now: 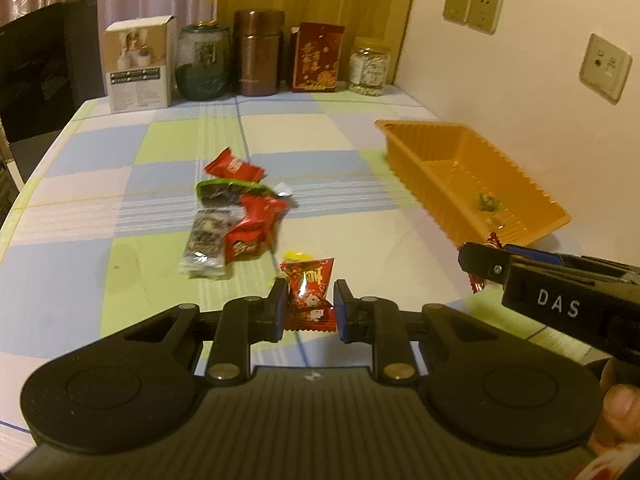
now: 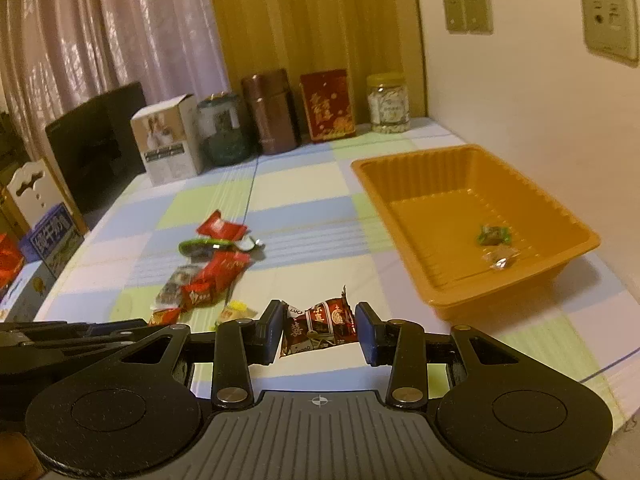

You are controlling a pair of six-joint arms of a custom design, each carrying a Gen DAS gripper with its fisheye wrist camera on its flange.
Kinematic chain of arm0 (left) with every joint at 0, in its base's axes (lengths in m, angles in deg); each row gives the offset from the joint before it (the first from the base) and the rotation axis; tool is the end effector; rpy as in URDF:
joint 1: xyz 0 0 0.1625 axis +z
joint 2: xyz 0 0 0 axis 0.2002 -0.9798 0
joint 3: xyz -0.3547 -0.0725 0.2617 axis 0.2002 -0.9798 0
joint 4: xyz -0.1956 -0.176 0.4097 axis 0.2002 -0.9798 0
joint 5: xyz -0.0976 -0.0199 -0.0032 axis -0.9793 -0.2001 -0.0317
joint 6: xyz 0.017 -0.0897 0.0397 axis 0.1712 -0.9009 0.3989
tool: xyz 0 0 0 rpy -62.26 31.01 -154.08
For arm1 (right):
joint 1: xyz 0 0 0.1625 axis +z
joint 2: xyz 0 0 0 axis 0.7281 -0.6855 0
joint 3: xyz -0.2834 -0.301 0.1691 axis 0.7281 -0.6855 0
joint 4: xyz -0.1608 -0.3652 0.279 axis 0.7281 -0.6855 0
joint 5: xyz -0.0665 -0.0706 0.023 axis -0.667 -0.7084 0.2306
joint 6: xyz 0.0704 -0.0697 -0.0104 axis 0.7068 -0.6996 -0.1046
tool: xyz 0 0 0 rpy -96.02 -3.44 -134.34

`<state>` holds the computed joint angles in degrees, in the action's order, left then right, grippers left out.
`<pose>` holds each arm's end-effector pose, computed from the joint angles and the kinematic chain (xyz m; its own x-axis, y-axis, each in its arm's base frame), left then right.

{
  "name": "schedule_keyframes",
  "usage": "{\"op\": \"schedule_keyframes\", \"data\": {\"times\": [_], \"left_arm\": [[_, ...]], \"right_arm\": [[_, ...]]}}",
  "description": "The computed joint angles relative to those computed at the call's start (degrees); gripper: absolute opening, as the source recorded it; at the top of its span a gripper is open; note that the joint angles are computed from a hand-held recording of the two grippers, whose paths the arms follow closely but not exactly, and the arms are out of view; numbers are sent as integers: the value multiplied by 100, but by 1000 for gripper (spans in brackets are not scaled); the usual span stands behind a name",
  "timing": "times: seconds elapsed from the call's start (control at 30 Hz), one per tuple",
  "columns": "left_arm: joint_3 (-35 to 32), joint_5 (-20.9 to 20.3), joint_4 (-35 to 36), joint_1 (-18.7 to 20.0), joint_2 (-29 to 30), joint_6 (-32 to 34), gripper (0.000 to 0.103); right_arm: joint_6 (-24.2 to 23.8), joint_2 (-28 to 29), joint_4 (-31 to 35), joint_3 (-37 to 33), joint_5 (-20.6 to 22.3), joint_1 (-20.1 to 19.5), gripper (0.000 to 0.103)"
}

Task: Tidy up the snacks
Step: 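Carry both held candies over the orange tray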

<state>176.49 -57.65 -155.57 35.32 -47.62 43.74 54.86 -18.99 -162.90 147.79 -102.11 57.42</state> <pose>-0.0759 -0.3965 0.1638 -0.7788 -0.0353 -0.6263 0.4443 0.6736 -0.5906 0.2100 -0.4160 -0.0016 -0.8139 -0.2865 0.5054 -0.5655 0.5902 -0.5761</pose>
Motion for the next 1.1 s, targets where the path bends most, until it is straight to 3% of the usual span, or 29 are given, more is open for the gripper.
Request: {"op": "schedule_keyframes", "data": {"times": [0.27, 0.5, 0.77, 1.1], "left_arm": [[-184, -121, -2, -313, 237, -23, 21], [-618, -453, -370, -362, 848, 323, 21], [-1382, -957, -795, -186, 1840, 879, 21], [-2157, -1392, -1010, 177, 2686, 1448, 21]], "right_arm": [[149, -577, 78, 217, -44, -55, 40], [91, -1115, 177, 291, -102, -313, 40], [-157, -1556, 414, 128, 7, -827, 40], [-274, -1540, 745, -241, 125, -1188, 40]]}}
